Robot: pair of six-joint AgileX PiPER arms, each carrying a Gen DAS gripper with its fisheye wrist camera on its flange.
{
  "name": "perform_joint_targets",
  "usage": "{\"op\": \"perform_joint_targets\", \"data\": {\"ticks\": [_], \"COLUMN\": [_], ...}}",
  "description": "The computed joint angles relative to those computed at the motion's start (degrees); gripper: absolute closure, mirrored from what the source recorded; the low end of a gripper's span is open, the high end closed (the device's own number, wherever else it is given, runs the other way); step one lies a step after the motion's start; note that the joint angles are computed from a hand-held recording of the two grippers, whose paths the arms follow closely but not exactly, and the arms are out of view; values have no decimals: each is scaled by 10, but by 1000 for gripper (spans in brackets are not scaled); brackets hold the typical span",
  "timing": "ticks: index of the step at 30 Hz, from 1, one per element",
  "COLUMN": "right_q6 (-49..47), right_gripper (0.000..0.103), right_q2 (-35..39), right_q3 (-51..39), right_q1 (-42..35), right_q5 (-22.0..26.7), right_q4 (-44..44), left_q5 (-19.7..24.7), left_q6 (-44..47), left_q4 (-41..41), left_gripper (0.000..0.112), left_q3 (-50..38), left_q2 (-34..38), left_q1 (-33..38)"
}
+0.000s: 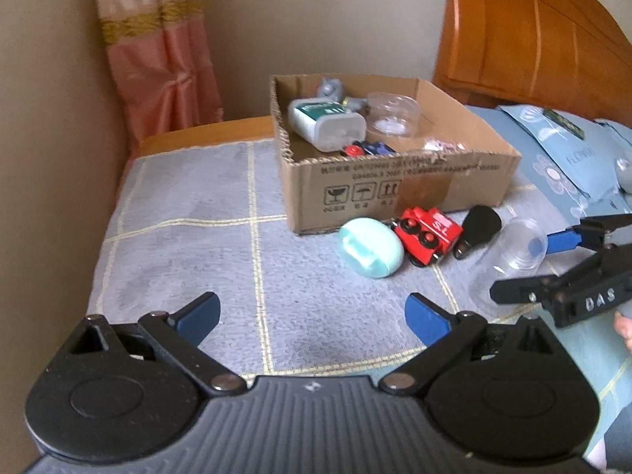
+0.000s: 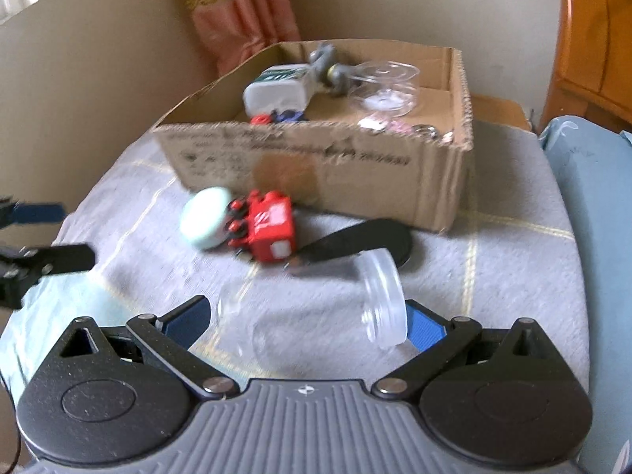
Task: Organize rigid objects
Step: 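Withdraw both tools and move the right tool to the clear plastic jar, then grasp the clear jar with the right tool while the left tool grasps the light-blue case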
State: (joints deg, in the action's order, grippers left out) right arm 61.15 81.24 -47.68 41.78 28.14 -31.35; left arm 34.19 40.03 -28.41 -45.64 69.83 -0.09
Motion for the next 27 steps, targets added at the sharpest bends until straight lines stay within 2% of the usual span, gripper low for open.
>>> {"op": "perform_joint_targets", "data": {"ticks": [6,10,15,20,27], "right_q6": [87,116,124,164,202], "right_gripper": [0,0,0,0,0], "right_q2": [31,65,63,66,66], "right_q3": [-9,-24,-17,-9,0], "right_q1": [62,94,86,93,104], "right_q5": [58,98,82,79,81], "right_q4": [-80,-120,-127,-162,-191], "left_q5": [-16,-25,-4,3,0], "left_q6": [165,214,270,372,406], "left_q4": [-83,-97,-132,-204,-237], "left_gripper": [13,13,12,10,10], "left_q3": [-1,-14,-38,-44,-74], "left_q2": [53,105,163,186,221], "left_q1": [-2,-17,-15,-6,-9]}}
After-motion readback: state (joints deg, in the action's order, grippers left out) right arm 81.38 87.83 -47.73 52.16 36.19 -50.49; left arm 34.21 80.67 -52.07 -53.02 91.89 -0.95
